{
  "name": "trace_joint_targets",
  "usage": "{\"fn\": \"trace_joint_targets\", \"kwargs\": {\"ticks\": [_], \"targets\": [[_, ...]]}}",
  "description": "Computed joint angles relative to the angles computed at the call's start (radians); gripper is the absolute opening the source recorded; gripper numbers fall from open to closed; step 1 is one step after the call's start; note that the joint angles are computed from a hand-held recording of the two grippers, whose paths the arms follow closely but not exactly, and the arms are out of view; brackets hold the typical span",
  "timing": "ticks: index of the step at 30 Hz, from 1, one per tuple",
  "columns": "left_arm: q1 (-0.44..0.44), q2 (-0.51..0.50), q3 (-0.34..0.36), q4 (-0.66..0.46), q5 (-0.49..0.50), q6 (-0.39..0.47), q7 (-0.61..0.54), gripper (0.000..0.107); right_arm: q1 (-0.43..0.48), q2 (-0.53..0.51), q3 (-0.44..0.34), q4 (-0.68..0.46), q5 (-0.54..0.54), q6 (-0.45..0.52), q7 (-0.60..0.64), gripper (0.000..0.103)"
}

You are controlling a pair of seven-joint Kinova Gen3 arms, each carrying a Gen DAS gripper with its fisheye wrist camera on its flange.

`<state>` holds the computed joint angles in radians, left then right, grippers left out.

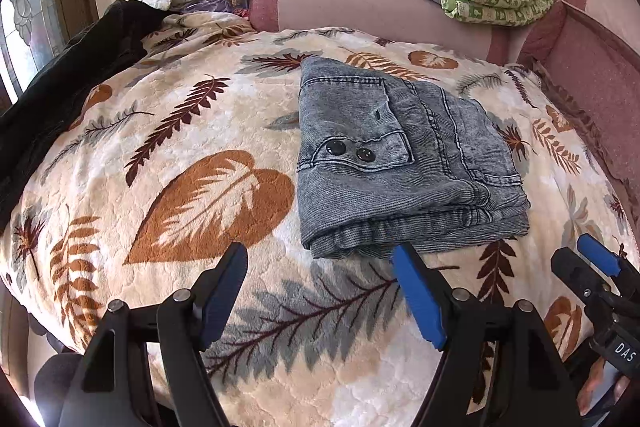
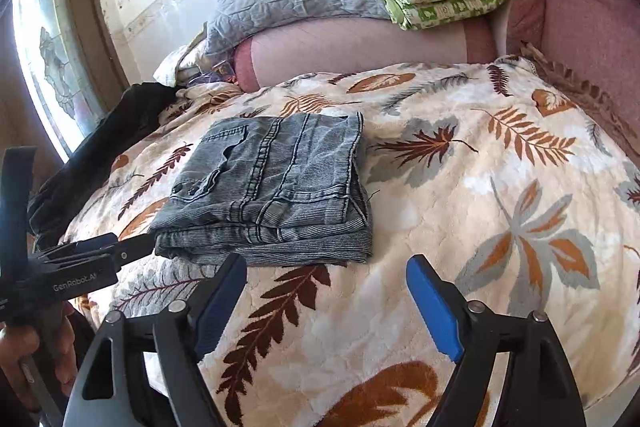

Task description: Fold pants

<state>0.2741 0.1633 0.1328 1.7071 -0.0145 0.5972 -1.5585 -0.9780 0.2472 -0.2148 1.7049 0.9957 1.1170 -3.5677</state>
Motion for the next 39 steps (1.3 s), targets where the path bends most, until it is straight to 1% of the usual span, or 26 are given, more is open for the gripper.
{"fn": "trace_joint_targets", "kwargs": {"ticks": [4, 5, 6, 8, 10, 12, 14, 19, 24, 28, 30, 33, 39], "targets": [[0.044, -0.006, -0.011, 0.019, -0.085, 0.005, 0.065, 0.076, 0.019, 0.002, -0.002, -0.003, -0.043, -0.038, 0.036, 0.089], [0.049, -0.009, -0.011, 0.025, -0.098, 0.006, 0.077, 0.076, 0.023, 0.0, -0.001, 0.0, -0.053, -0.049, 0.041, 0.092], [0.05, -0.014, -0.009, 0.031, -0.101, 0.007, 0.081, 0.076, 0.029, -0.001, 0.0, 0.002, -0.065, -0.063, 0.049, 0.096], [0.05, -0.027, -0.007, 0.046, -0.106, 0.003, 0.092, 0.076, 0.035, 0.002, 0.002, -0.001, -0.088, -0.075, 0.071, 0.101], [0.048, -0.045, -0.003, 0.063, -0.105, -0.006, 0.102, 0.076, 0.037, 0.008, 0.003, -0.011, -0.11, -0.078, 0.104, 0.102], [0.037, -0.066, 0.004, 0.08, -0.082, -0.019, 0.086, 0.076, 0.034, 0.018, 0.006, -0.025, -0.13, -0.071, 0.135, 0.102], [0.026, -0.089, 0.01, 0.096, -0.059, -0.031, 0.065, 0.076, 0.018, 0.021, 0.013, -0.03, -0.122, -0.058, 0.137, 0.102], [0.004, -0.146, 0.014, 0.132, -0.004, -0.063, 0.015, 0.077, -0.015, 0.018, 0.019, -0.032, -0.089, -0.009, 0.09, 0.102], [-0.013, -0.179, 0.013, 0.149, 0.014, -0.084, 0.004, 0.082, -0.038, 0.02, 0.012, -0.052, -0.077, 0.066, 0.054, 0.103], [-0.025, -0.192, 0.013, 0.15, 0.016, -0.087, 0.019, 0.082, -0.046, -0.002, 0.0, -0.051, -0.083, 0.085, 0.013, 0.103], [-0.029, -0.195, 0.01, 0.148, 0.036, -0.087, 0.005, 0.082, -0.049, -0.014, -0.01, -0.053, -0.078, 0.093, -0.002, 0.103], [-0.032, -0.2, 0.015, 0.145, 0.015, -0.092, 0.024, 0.082, -0.05, -0.011, -0.022, -0.095, -0.085, 0.134, 0.047, 0.103], [-0.036, -0.209, 0.009, 0.128, 0.054, -0.084, -0.016, 0.082, -0.048, -0.003, -0.02, -0.181, -0.108, 0.184, 0.167, 0.103]]}}
